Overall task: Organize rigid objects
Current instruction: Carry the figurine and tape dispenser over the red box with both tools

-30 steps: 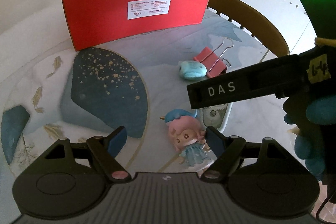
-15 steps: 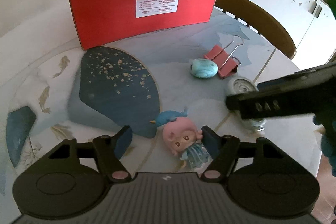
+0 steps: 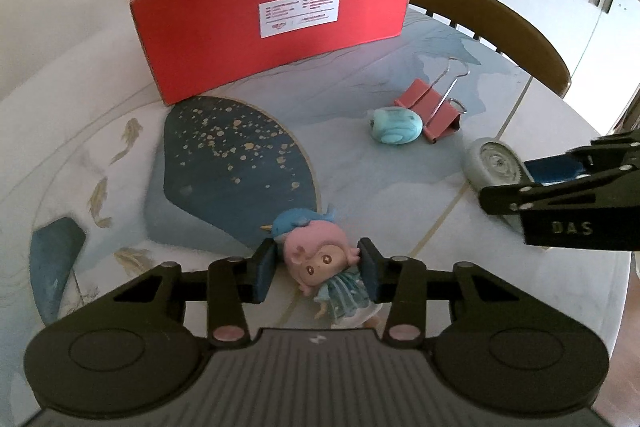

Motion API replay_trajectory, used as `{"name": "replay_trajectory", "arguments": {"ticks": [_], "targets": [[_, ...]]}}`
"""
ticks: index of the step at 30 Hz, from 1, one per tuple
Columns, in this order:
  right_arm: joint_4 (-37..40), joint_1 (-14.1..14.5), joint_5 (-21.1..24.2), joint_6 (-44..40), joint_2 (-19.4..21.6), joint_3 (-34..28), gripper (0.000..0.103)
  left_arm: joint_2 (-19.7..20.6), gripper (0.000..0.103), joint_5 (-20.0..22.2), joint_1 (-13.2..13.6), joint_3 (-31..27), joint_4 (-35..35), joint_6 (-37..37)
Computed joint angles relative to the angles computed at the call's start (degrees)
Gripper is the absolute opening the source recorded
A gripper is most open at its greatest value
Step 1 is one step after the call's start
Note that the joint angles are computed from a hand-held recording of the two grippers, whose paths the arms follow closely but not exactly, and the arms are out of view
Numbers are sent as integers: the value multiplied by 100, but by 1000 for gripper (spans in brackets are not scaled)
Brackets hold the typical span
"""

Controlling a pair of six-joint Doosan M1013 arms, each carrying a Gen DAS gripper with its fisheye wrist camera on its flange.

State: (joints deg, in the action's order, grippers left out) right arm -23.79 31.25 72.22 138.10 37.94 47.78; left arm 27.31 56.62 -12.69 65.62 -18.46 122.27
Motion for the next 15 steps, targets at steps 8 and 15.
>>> {"name": "replay_trajectory", "arguments": {"ticks": [8,15], "targets": [[-34,4,-138,-61,-162,130,47,20,38,130,52,-105,36,-204],[-87,4,-284,-104,-264,131,47,10,38,162,107,-208,7,-406]]}}
